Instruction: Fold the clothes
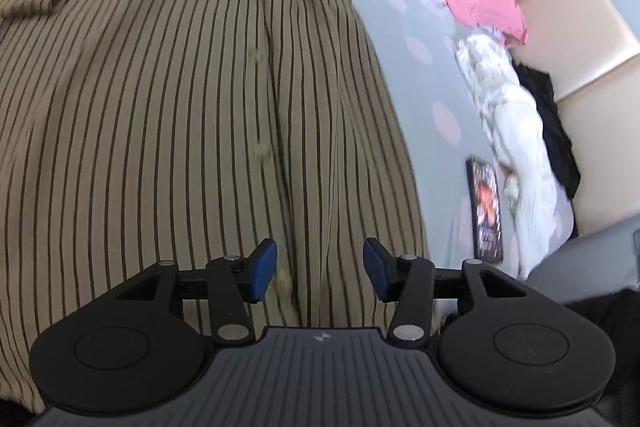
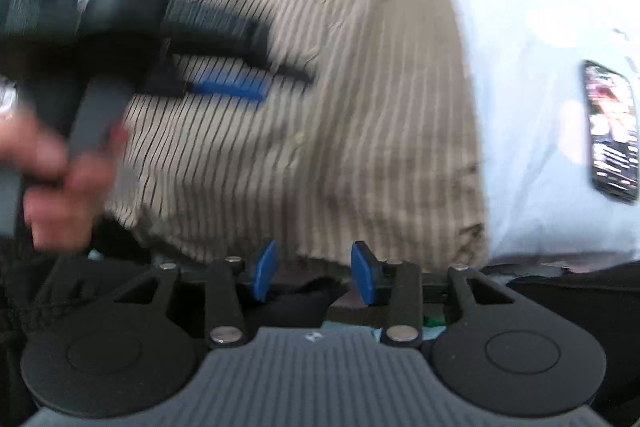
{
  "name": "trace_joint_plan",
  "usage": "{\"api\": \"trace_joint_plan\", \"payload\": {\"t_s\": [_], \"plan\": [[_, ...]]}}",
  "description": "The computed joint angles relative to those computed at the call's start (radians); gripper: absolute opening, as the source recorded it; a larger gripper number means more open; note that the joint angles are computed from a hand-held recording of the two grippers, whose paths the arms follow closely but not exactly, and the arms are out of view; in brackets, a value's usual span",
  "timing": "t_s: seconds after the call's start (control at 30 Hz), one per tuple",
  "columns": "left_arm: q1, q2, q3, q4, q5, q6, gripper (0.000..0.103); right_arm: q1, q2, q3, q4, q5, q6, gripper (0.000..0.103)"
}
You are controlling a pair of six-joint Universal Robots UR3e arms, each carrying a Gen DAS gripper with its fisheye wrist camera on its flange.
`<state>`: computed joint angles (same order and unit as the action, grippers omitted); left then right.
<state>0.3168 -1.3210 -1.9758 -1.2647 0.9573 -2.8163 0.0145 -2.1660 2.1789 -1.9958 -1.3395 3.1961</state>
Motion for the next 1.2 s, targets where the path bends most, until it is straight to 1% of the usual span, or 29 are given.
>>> {"api": "trace_joint_plan", "payload": {"t_s": [0.07,0.13,0.23,0.27,0.37,0.43,0.53,0.6,0.63,0.7,0.77,0.87,0.97,1.03,1.1,1.2], "plan": [[-0.008,0.031,-0.037,-0.015,0.007,0.02,0.046,-0.072,-0.056,0.005,0.05,0.008,-0.048,0.045],[-0.021,0.055,-0.069,-0.02,0.023,0.036,0.046,-0.133,-0.071,-0.005,0.084,-0.023,-0.112,0.045],[-0.048,0.075,-0.102,-0.007,0.056,0.058,0.045,-0.167,0.002,-0.038,0.089,-0.09,-0.207,0.045],[-0.054,0.08,-0.11,-0.01,0.061,0.068,0.043,-0.176,0.029,-0.038,0.079,-0.099,-0.234,0.045],[-0.061,0.094,-0.14,-0.014,0.075,0.094,0.041,-0.205,0.13,-0.05,0.088,-0.1,-0.31,0.045],[-0.068,0.097,-0.156,-0.012,0.086,0.105,0.033,-0.189,0.198,-0.055,0.062,-0.116,-0.317,0.045],[-0.069,0.087,-0.171,-0.005,0.087,0.115,0.027,-0.17,0.253,-0.044,0.018,-0.134,-0.32,0.044],[-0.069,0.084,-0.178,0.004,0.087,0.121,0.016,-0.167,0.281,-0.039,-0.007,-0.145,-0.317,0.043],[-0.072,0.08,-0.179,0.011,0.088,0.121,0.013,-0.171,0.291,-0.037,-0.016,-0.147,-0.315,0.033],[-0.072,0.075,-0.179,0.009,0.09,0.121,0.004,-0.202,0.286,-0.043,0.02,-0.117,-0.322,0.005],[-0.075,0.074,-0.18,0.011,0.095,0.124,0.002,-0.228,0.28,-0.06,0.079,-0.089,-0.333,0.005],[-0.088,0.074,-0.18,0.025,0.106,0.125,0.001,-0.216,0.321,-0.102,0.186,-0.081,-0.354,0.004],[-0.088,0.075,-0.182,0.022,0.106,0.132,0.001,-0.208,0.363,-0.119,0.211,-0.103,-0.346,0.003],[-0.082,0.077,-0.185,0.012,0.101,0.139,0.0,-0.23,0.361,-0.126,0.23,-0.089,-0.352,0.003],[-0.071,0.075,-0.187,-0.004,0.091,0.148,0.0,-0.22,0.367,-0.144,0.239,-0.099,-0.352,0.003],[-0.058,0.077,-0.18,-0.066,0.073,0.183,0.0,-0.165,0.382,-0.197,0.248,-0.152,-0.349,0.004]]}}
